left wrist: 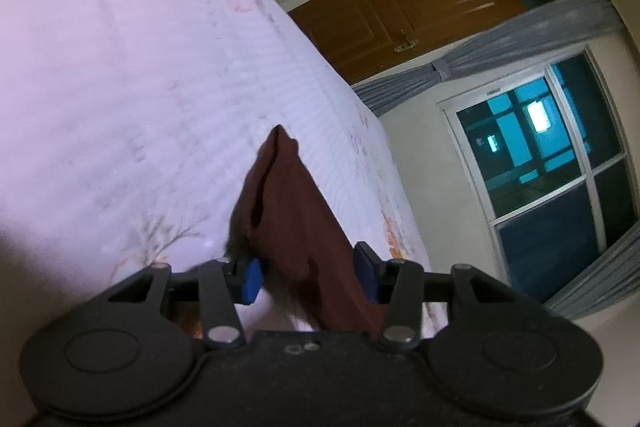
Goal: Fold small clothes
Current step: 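Grasp the sweater cuff with the left gripper and lift it, then carry the sleeve across the sweater body with the left gripper and release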
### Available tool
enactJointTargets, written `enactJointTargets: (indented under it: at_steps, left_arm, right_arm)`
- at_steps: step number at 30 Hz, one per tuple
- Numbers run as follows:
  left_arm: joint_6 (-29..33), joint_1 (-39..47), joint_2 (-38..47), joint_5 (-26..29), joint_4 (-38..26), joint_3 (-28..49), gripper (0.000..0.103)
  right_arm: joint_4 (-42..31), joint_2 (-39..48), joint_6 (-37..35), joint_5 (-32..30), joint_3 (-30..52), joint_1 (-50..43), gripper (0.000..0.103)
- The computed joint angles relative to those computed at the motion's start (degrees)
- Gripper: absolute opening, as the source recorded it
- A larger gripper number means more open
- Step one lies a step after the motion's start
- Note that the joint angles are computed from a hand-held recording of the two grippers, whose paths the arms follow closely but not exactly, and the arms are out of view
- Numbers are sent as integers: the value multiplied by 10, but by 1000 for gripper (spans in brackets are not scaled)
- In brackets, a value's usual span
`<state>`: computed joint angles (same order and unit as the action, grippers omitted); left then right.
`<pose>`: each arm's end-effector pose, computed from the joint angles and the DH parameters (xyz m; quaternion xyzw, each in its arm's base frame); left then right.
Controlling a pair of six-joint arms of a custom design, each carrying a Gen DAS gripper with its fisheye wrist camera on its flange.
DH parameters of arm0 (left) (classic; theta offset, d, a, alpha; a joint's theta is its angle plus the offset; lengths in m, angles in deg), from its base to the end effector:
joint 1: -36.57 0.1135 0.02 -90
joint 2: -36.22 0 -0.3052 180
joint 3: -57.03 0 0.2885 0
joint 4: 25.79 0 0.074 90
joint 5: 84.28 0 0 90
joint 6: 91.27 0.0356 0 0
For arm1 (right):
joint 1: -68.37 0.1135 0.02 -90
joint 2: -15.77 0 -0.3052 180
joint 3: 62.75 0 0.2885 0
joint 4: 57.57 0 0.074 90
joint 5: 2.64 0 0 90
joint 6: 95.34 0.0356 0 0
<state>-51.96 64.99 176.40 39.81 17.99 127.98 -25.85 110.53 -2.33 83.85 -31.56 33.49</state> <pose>0.4054 0.1967 -0.0053 -0.3941 0.7229 -0.3418 0.4531 0.2201 -0.1508 0.1015 0.2695 0.8311 -0.1076 0.4744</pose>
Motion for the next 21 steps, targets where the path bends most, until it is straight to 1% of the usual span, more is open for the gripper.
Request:
enactJointTargets:
  at_steps: [2,3,4,5,6,7,8,9,11,13,14,17,19,21]
  left_arm:
    - [30,-9,-3,-14,-22,11,45]
    - [51,-14,-5,-23,-46,22,43]
    - [59,-18,-6,-28,-49,25,41]
    - [68,-22,-5,-36,-63,33,30]
    - [78,-25,-5,-43,-84,44,10]
    - [81,-24,-1,-43,-107,59,1]
    - [70,-23,3,-36,-111,65,1]
    - [55,-21,5,-32,-94,65,1]
    - [60,-30,-8,-42,-74,56,0]
    - [43,-50,-22,-42,-51,59,0]
    - [41,-64,-31,-45,-53,65,0]
    - [54,-125,-57,-49,-65,97,0]
    - [74,-182,-81,-53,-70,113,0]
    - [105,-243,-95,-58,-98,143,1]
  right_arm:
    - [14,36,15,4,28,5,103]
    - [16,51,23,6,42,5,103]
    - [16,67,29,8,57,4,103]
    - [14,81,30,9,70,3,103]
    - [12,95,28,10,82,1,103]
    - [12,110,22,11,93,0,103]
    - [9,122,17,14,103,-3,103]
    - [4,132,14,14,113,-7,103]
    - [-3,151,18,2,131,-20,103]
    - [-3,165,15,-6,141,-36,103]
    - [-1,171,13,-7,144,-44,103]
    - [4,188,2,-17,154,-72,103]
    - [4,197,-4,-29,164,-98,103]
    - [-1,204,-9,-41,174,-126,103]
